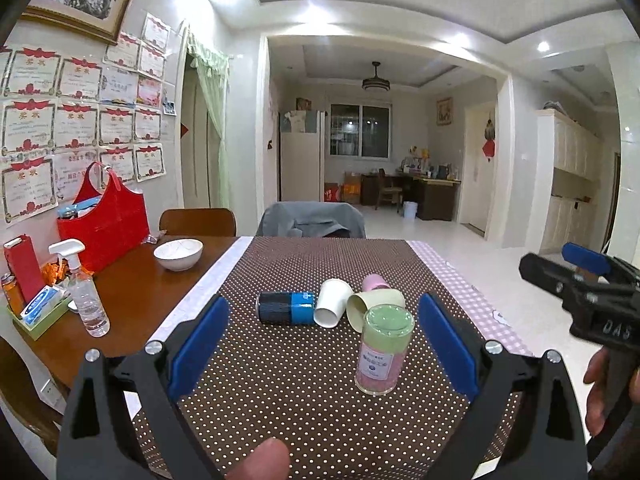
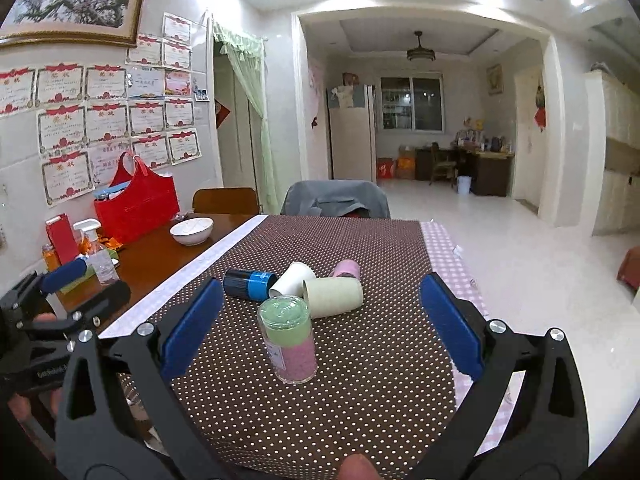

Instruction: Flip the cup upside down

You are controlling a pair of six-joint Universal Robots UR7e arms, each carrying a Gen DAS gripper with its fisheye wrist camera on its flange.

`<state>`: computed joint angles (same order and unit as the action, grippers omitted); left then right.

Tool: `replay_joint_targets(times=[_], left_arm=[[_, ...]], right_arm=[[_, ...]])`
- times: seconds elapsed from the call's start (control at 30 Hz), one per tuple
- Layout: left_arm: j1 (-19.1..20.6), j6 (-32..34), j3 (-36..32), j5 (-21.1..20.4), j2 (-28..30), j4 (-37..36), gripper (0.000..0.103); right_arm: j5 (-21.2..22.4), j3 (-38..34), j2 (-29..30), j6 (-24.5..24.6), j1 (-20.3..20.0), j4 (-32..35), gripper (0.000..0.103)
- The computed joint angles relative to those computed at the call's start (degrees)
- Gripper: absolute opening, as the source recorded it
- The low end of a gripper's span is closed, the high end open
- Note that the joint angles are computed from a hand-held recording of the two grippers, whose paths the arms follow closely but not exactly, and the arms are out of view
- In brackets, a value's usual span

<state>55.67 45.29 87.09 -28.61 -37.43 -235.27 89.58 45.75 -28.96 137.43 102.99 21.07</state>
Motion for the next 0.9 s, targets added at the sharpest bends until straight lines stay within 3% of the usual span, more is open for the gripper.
replay_joint_targets(times=[0.57,0.9], left_arm=[[-1.04,1.29,0.64,-0.16,0.17,-2.83,0.094],[-1.14,3.1,-0.4,0.12,1.04,-4.73,0.094]], right_arm=[[1.64,4.47,-1.75,0.64,-0.02,-3.52,0.097],[1.56,2.71,-0.5,0.22,0.07,-1.25,0.097]])
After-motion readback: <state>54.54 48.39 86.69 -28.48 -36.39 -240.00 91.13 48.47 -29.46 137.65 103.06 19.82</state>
